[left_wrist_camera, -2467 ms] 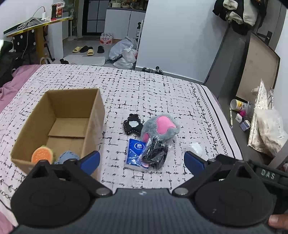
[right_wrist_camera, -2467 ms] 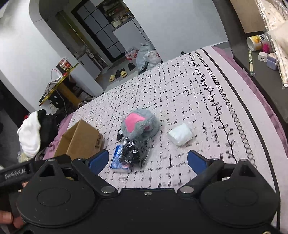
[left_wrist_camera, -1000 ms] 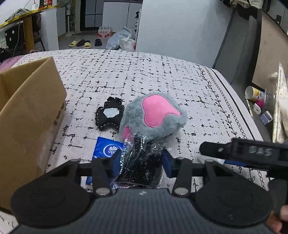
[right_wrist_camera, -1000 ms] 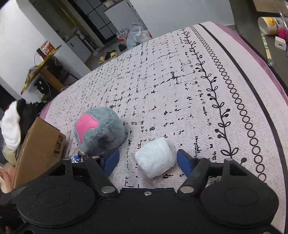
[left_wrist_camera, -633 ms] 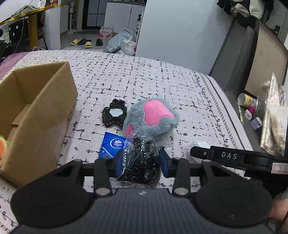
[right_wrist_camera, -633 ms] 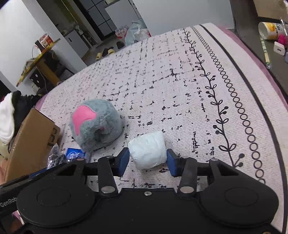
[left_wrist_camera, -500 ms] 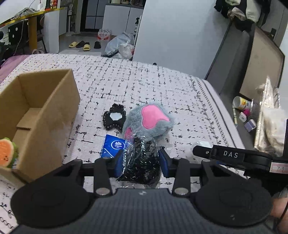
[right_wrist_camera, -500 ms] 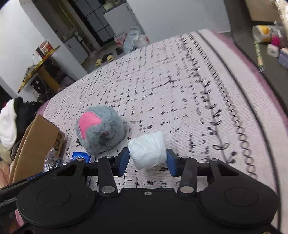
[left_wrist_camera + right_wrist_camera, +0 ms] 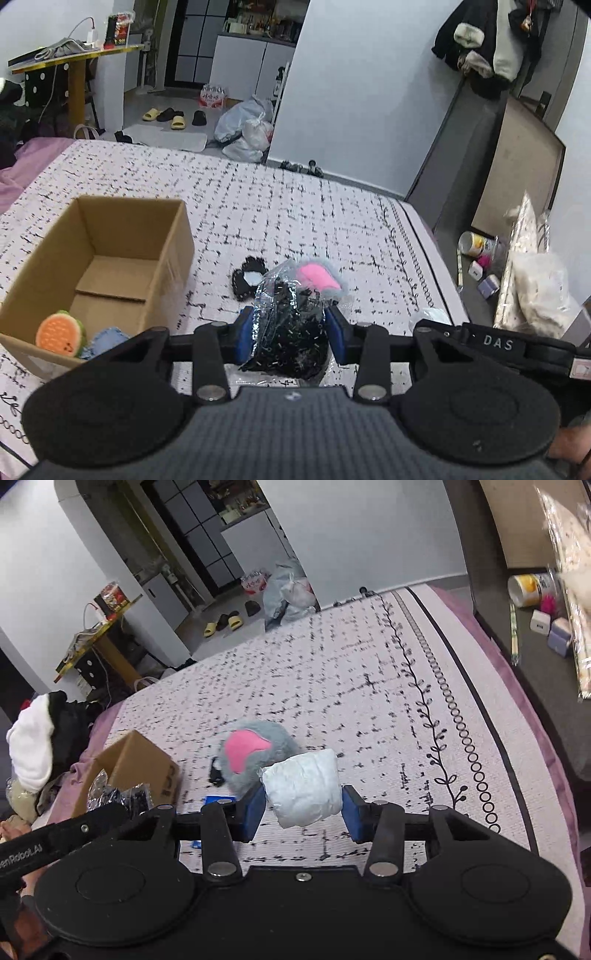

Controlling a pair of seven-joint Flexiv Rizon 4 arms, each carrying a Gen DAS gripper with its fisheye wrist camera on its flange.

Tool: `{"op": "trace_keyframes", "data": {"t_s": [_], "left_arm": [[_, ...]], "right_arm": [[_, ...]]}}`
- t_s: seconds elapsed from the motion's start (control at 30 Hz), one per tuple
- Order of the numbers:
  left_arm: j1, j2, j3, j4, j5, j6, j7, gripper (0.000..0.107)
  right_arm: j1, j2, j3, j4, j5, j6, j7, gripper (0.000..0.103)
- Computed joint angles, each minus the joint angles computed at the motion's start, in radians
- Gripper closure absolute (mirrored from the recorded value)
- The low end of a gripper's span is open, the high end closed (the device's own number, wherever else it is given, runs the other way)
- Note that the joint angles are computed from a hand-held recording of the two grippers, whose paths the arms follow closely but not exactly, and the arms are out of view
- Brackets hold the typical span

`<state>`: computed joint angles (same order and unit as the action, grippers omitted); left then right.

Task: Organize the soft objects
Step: 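Carry the black bag with the left tool while the right tool carries the white ball over the box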

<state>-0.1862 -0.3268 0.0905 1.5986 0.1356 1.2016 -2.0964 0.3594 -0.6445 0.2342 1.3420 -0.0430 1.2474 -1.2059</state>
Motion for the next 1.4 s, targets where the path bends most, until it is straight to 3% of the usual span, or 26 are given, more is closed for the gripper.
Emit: {"op": "trace_keyframes", "data": {"t_s": [0.3, 0.57, 0.67, 0.83, 1.4], "left_arm": [[0.040, 0.074, -0.004, 0.066, -0.023, 0.033, 0.030, 0.067], [0.106, 0.135, -0.032, 0.156, -0.106, 0.079, 0.162, 0.067], [0.119, 0.148, -0.026, 0.168, -0.125, 0.053, 0.176, 0.067], [0.153, 0.168, -0.030, 0.216, -0.179, 0.091, 0.221, 0.067], [0.240, 0.117, -0.054, 0.252, -0.399, 0.125, 0.408, 0.067]], "right_arm": [[0.029, 0.042, 0.004, 0.018, -0.012, 0.021, 0.004, 0.059], [0.060, 0.057, 0.001, 0.034, -0.028, 0.046, 0.031, 0.059], [0.084, 0.054, -0.015, 0.026, -0.047, 0.034, 0.062, 0.059], [0.105, 0.045, -0.003, 0.006, -0.069, 0.027, 0.053, 0.059], [0.186, -0.037, 0.003, -0.147, -0.101, -0.058, 0.009, 0.059]]}}
